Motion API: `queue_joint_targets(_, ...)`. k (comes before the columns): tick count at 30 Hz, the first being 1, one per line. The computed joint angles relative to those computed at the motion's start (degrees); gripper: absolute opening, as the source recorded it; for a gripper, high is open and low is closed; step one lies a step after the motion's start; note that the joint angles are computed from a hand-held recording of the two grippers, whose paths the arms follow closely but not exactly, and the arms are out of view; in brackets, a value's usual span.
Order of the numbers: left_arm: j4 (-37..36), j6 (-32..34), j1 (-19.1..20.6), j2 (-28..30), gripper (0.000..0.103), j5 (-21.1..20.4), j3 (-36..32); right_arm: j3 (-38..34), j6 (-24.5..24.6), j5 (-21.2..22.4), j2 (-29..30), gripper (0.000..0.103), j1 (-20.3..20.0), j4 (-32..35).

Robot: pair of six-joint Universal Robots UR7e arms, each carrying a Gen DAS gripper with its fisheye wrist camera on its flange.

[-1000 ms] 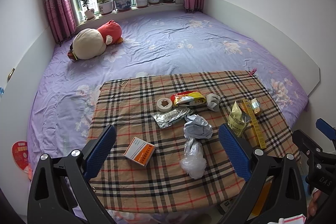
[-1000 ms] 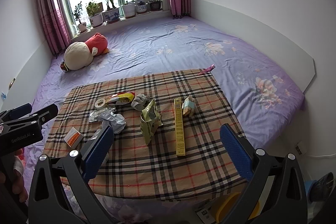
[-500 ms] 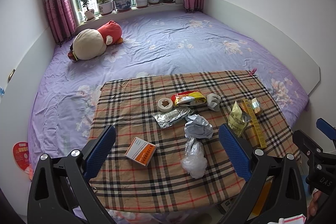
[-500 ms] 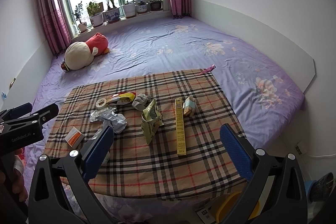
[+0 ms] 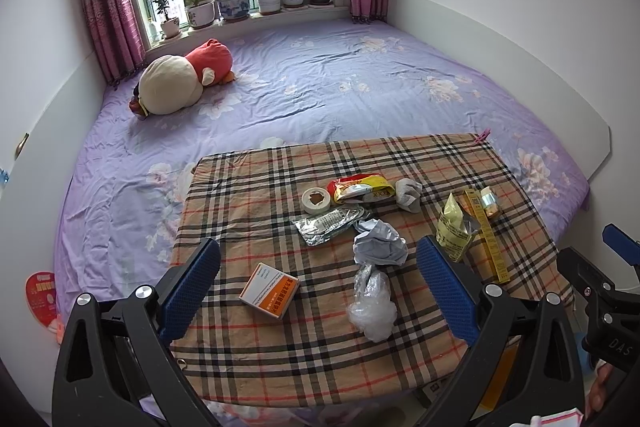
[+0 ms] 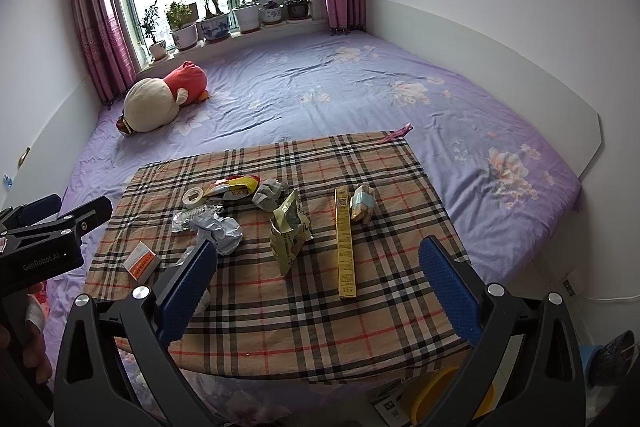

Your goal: Collect trash

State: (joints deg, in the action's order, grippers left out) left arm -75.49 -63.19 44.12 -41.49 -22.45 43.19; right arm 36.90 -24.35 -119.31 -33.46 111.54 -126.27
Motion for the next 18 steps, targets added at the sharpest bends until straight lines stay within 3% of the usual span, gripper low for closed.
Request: queue_joint_targets(18,0.77,-0.12,0.2,0.08,0.098,0.02,-0.55,-0.31,0.27,-0.02,0.16,0.1,-0.06,0.48)
